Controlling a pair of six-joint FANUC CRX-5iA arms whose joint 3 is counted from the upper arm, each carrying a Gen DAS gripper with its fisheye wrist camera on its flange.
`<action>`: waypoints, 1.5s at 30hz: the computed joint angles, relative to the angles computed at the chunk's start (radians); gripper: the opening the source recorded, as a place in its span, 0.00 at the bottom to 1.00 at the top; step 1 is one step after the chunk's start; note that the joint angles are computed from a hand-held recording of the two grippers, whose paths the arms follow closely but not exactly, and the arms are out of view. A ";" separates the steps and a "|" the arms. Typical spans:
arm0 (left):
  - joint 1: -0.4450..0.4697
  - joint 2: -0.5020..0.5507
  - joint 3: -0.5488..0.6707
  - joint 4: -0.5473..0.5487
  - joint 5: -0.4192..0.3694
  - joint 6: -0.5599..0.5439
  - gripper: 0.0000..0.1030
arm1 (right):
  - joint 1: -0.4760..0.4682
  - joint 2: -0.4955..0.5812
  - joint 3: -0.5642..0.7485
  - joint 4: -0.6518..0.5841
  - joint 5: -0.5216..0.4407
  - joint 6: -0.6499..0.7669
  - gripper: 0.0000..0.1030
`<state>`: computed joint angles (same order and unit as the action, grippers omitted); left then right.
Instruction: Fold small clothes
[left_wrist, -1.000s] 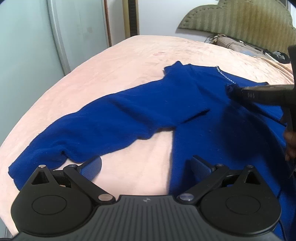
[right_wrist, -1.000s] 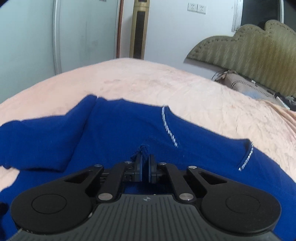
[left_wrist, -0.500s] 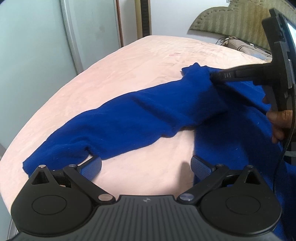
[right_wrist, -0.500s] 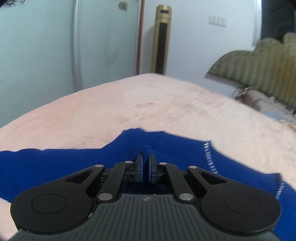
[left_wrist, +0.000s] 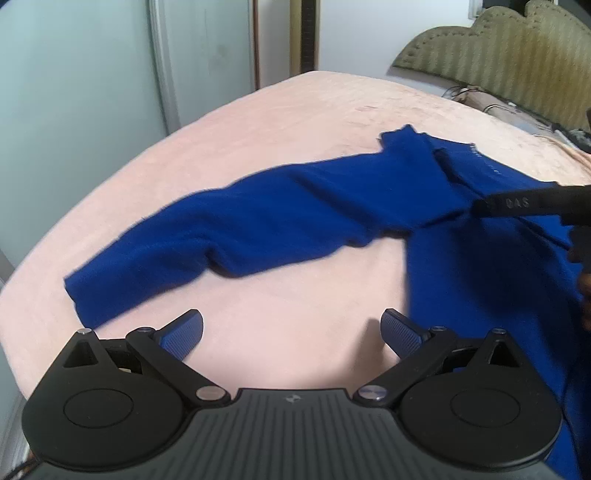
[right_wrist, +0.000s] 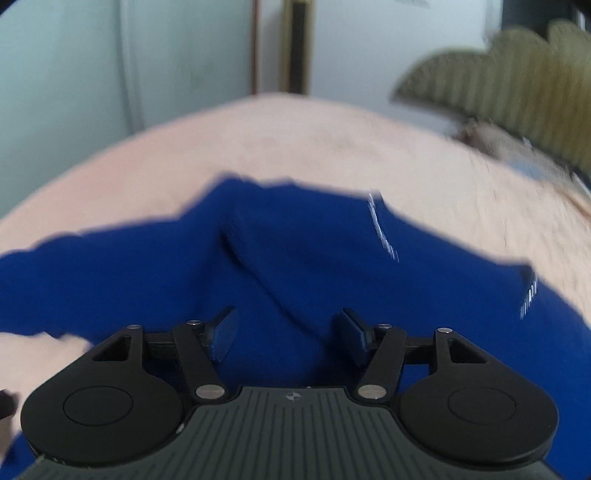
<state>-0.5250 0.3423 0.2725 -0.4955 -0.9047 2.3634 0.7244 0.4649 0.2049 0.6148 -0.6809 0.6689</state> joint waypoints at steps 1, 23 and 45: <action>-0.003 -0.004 -0.006 -0.009 0.007 0.018 1.00 | 0.000 -0.022 -0.031 0.014 0.034 -0.033 0.62; 0.190 -0.112 -0.244 -0.068 0.481 0.982 0.89 | 0.019 -0.218 -0.344 0.360 0.256 -0.408 0.80; 0.209 -0.051 0.028 -0.312 -0.033 0.735 0.05 | -0.005 -0.292 -0.438 0.306 0.240 -0.444 0.85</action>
